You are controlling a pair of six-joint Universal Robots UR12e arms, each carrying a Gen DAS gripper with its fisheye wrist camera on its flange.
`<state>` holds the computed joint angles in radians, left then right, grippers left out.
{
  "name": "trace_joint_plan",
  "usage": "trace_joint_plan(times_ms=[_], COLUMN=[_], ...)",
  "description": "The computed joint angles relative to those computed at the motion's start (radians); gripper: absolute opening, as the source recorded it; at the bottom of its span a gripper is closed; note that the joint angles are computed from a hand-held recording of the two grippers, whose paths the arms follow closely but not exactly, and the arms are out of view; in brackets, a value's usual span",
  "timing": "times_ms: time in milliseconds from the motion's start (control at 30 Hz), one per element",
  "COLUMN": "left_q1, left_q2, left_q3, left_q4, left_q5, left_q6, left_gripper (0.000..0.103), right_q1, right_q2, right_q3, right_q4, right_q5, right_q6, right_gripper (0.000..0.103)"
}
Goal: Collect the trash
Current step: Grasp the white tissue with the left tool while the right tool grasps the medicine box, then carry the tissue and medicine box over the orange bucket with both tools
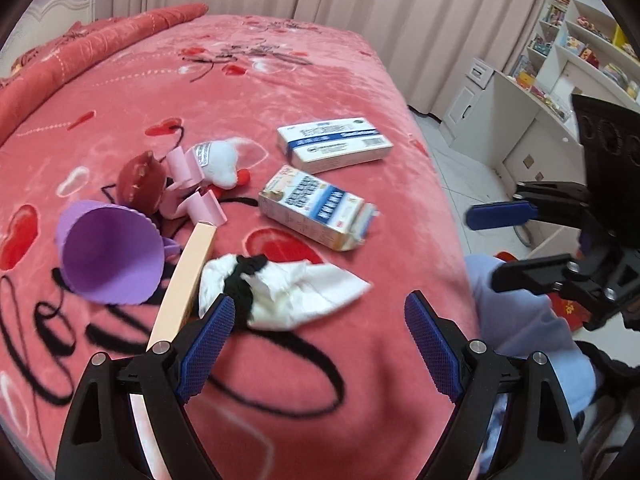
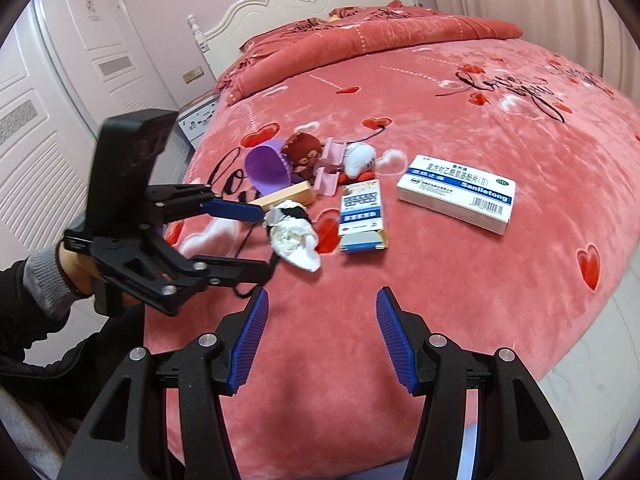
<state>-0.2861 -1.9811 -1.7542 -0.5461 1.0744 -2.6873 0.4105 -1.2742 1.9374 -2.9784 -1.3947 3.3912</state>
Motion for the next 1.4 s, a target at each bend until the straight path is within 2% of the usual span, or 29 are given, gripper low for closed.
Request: trace_joint_plan(times_ms=[100, 233, 333, 433, 467, 500, 567, 733, 967, 1033, 1067, 1100, 1400], left_q1=[-0.002, 0.007, 0.008, 0.011, 0.015, 0.023, 0.043, 0.043, 0.042, 0.044, 0.042, 0.043, 0.041], left_q2=[-0.026, -0.055, -0.069, -0.063, -0.062, -0.060, -0.057, -0.044, -0.065, -0.069, -0.071, -0.072, -0.050], left_q3=[0.020, 0.050, 0.061, 0.052, 0.053, 0.053, 0.056, 0.046, 0.068, 0.071, 0.073, 0.074, 0.062], left_q4=[0.014, 0.009, 0.013, 0.035, 0.033, 0.026, -0.012, -0.022, -0.031, -0.032, -0.032, -0.033, -0.040], left_q5=[0.034, 0.021, 0.027, 0.058, 0.058, 0.049, 0.002, 0.014, -0.001, -0.008, -0.009, -0.010, 0.000], left_q6=[-0.022, -0.051, -0.045, -0.050, -0.055, -0.063, -0.072, -0.030, -0.035, -0.034, -0.034, -0.033, -0.032], left_gripper=[0.086, 0.086, 0.086, 0.063, 0.047, 0.039, 0.039, 0.039, 0.039, 0.039, 0.039, 0.039, 0.037], right_q1=[-0.008, -0.016, -0.021, -0.022, -0.022, -0.022, -0.021, -0.014, -0.008, -0.008, -0.005, -0.004, -0.009], right_q2=[0.006, 0.019, 0.035, 0.051, 0.058, 0.066, 0.082, 0.119, 0.164, 0.176, 0.181, 0.185, 0.156], right_q3=[-0.002, -0.007, -0.018, -0.034, -0.042, -0.051, -0.072, -0.121, -0.186, -0.200, -0.205, -0.209, -0.172], right_q4=[0.003, 0.004, 0.001, -0.005, -0.005, -0.001, 0.010, 0.039, 0.099, 0.120, 0.127, 0.138, 0.106], right_q5=[0.008, 0.018, 0.021, 0.024, 0.026, 0.024, 0.022, -0.013, -0.057, -0.058, -0.071, -0.079, -0.051], right_q6=[0.011, 0.018, 0.027, 0.026, 0.022, 0.019, 0.013, -0.009, -0.063, -0.078, -0.088, -0.096, -0.090], right_gripper=[0.057, 0.057, 0.057, 0.057, 0.057, 0.057, 0.057, 0.057, 0.057, 0.051, 0.041, 0.039, 0.038])
